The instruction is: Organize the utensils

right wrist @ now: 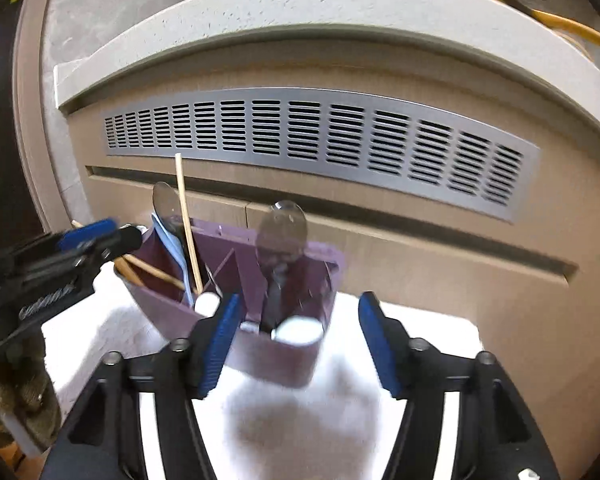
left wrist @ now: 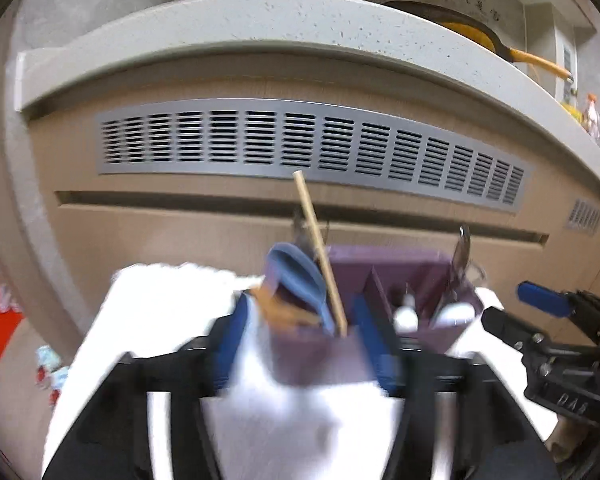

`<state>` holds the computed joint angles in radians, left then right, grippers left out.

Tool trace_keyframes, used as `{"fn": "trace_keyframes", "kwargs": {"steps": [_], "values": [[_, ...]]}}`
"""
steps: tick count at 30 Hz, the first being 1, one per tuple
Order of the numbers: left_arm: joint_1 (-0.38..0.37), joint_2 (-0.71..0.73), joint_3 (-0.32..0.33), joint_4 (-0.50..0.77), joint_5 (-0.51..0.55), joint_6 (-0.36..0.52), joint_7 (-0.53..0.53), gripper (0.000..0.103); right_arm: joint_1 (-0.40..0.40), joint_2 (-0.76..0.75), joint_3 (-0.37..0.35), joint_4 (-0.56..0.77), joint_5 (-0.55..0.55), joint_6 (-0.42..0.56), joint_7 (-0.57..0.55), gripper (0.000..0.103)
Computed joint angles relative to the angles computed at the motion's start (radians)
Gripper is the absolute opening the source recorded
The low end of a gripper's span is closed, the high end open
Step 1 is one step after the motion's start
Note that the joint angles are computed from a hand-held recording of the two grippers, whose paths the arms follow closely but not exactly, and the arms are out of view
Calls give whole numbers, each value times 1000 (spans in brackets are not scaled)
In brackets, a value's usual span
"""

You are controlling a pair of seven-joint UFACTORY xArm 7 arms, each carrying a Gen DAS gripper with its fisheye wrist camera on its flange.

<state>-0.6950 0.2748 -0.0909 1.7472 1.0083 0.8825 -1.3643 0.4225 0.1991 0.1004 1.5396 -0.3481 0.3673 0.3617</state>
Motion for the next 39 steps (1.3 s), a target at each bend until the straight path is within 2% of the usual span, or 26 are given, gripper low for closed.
{"fn": "trace_keyframes", "kwargs": {"steps": [2,5,10,14,15,21,24,29,39], "values": [[-15,-55,-7,-66,26,-1,-50,73,8,-65,-8,-81,-26,-1,61,60],[-24,-136,-50,-152,81,40,-127,82,-4,-158,9,-188,-92,1,161,61],[-34,-235,-153,-256,148,171,-202,101,-57,-334,81,-372,-200,4,333,63],[-42,-256,-228,-279,118,253,-177,103,-121,-465,164,-496,-254,-5,443,68],[-48,-261,-243,-288,123,273,-185,103,-138,-512,183,-540,-258,-15,470,72],[-121,-221,-302,-276,183,405,-218,103,-213,-684,277,-689,-216,-54,520,92],[-172,-187,-301,-245,202,479,-208,103,-254,-748,324,-740,-192,-59,530,96],[-185,-207,-277,-262,160,425,-232,103,-309,-816,369,-793,-147,-53,524,96],[-197,-197,-273,-250,152,433,-240,103,-350,-850,395,-813,-90,-63,481,97]]}}
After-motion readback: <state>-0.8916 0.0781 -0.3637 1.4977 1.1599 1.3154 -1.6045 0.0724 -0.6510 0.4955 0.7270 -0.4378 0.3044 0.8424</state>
